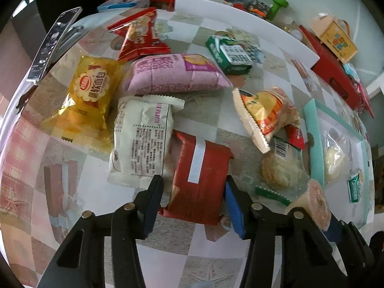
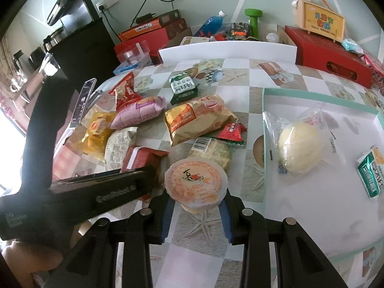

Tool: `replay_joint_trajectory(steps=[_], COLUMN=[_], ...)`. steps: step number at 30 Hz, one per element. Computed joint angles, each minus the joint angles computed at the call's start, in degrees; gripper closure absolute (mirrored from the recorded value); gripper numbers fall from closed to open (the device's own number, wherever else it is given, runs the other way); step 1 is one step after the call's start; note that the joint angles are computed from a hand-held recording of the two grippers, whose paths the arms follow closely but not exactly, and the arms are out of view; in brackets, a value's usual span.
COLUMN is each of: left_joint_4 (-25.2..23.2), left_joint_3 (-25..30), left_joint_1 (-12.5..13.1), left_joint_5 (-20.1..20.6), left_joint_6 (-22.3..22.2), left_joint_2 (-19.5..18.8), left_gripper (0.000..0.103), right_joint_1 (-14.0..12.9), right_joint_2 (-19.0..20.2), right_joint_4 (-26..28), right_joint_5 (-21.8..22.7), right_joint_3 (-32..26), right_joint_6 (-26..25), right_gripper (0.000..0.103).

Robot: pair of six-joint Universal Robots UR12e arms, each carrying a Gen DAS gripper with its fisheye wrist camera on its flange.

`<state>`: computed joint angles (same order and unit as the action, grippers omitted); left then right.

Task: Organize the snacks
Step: 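Lift the orange-lidded cup and red cake off the table, then carry both items over the tray and open both grippers to release them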

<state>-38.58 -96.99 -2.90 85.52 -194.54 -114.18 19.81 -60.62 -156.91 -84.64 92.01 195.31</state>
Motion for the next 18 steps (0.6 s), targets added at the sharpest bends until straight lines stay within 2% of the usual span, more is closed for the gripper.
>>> replay_joint_trajectory(steps=[3,5,13,18], left_joint_4=[0.1,0.2,1.1,3.7], left_joint_3=[-0.3,-0.3,-0.2,-1.4], left_joint_1=[0.2,0.2,0.2,0.4], left_joint_5=[0.2,-0.9,-2.9,-3.8], left_joint_6=[-0.6,-0.4,0.3,0.4], left_joint_2=[0.2,0.1,0.4,1.6], left_gripper=[0.051,0.059,0.062,0.062], right_joint_1=[-0.2,-0.3,-0.3,-0.5], right_joint_2=[0.0,0.0,-0.3,-0.7], right_joint_4=[0.3,0.2,-0.9,-2.4], right_joint_5=[0.1,0.2,0.3,0.5], right_joint_3=[0.0,0.0,0.2,0.8], right_joint_6=[0.5,0.7,0.7,1.3], right_gripper=[0.066,0.066,0.066,0.066])
